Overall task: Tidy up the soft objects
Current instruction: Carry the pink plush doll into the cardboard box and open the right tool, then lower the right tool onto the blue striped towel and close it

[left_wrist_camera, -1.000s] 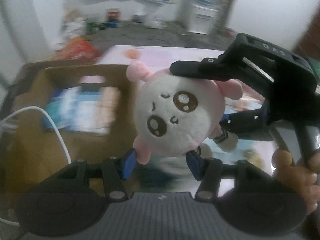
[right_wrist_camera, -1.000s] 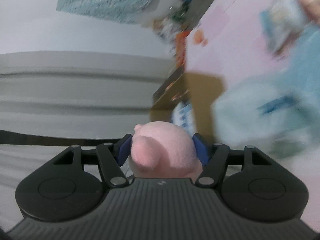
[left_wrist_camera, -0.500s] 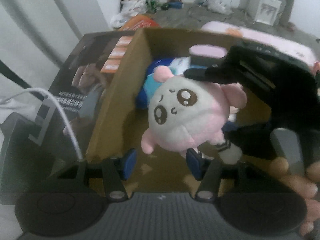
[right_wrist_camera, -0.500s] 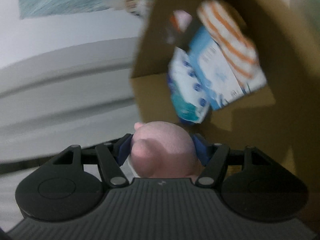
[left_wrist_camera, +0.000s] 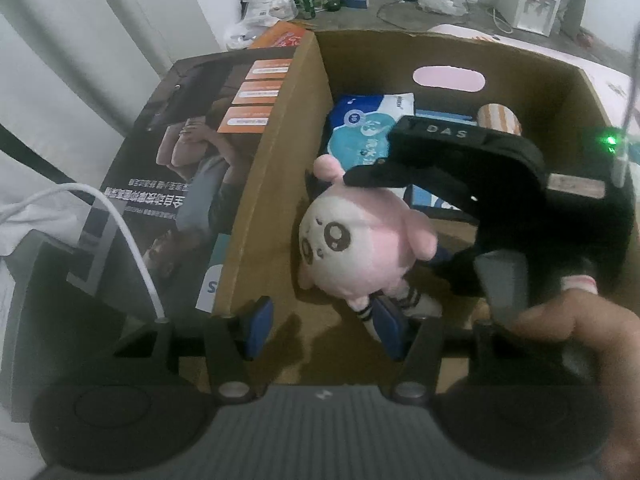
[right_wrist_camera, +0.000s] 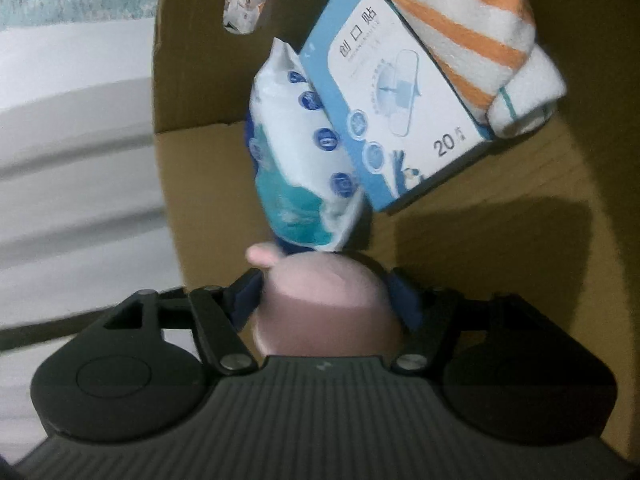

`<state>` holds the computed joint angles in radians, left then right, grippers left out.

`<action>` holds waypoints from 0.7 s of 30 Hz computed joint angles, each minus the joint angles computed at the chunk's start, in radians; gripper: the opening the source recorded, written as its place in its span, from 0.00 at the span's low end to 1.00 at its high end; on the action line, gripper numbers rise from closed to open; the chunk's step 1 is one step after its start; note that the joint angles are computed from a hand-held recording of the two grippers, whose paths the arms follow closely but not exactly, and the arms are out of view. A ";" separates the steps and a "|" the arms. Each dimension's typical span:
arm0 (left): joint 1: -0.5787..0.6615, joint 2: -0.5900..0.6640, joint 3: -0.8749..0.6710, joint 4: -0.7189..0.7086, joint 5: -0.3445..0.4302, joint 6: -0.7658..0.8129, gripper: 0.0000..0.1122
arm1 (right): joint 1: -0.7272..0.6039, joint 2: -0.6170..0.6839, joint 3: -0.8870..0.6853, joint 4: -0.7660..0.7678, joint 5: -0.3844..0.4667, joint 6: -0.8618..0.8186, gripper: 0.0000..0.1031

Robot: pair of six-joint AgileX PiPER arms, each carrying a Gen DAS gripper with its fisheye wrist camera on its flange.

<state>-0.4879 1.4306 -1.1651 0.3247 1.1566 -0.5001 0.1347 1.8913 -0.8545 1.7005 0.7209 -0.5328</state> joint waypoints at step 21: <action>-0.106 -0.001 -0.080 0.004 0.059 -0.070 0.56 | -0.054 -0.229 -0.167 -0.600 -0.011 0.277 0.78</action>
